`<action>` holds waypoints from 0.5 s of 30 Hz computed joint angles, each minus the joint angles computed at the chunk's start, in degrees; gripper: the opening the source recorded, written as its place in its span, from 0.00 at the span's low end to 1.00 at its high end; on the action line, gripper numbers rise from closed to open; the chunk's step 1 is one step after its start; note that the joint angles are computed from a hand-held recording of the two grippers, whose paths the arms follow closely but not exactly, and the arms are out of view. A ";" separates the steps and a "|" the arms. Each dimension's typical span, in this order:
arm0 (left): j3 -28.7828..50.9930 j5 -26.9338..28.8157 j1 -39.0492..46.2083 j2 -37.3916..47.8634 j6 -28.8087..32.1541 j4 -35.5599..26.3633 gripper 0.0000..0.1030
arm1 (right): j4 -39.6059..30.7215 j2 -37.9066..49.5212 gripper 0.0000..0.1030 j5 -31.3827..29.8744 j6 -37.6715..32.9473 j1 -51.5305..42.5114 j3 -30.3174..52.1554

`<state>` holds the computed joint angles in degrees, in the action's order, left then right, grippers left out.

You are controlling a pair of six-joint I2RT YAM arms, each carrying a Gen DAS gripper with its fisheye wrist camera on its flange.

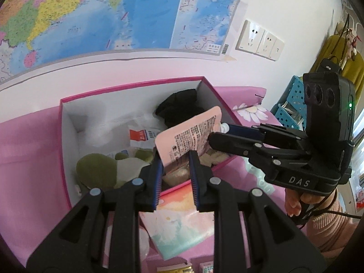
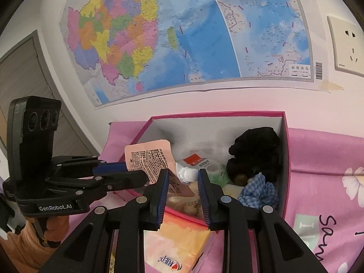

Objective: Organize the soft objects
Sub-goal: 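Lower the beige pouch into the pink box and open the right tool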

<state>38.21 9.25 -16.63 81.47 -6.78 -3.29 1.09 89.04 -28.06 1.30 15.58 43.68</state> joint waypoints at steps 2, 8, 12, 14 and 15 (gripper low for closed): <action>0.80 0.00 0.08 0.77 -0.09 -0.26 0.23 | 0.17 0.96 0.27 0.20 0.21 0.02 0.70; 2.91 -0.73 -0.16 2.95 -0.30 -1.07 0.23 | 0.51 2.90 0.27 0.65 0.75 -0.14 1.97; 5.03 -1.29 -0.01 5.60 -0.25 -1.68 0.23 | 0.30 4.95 0.27 1.15 1.02 -0.17 3.57; 6.25 -1.33 0.18 7.21 -0.43 -2.14 0.23 | 0.02 5.96 0.27 1.62 1.14 -0.04 4.42; 7.08 -1.31 0.34 8.30 -0.54 -2.47 0.23 | -0.27 6.72 0.27 1.73 1.32 -0.03 5.12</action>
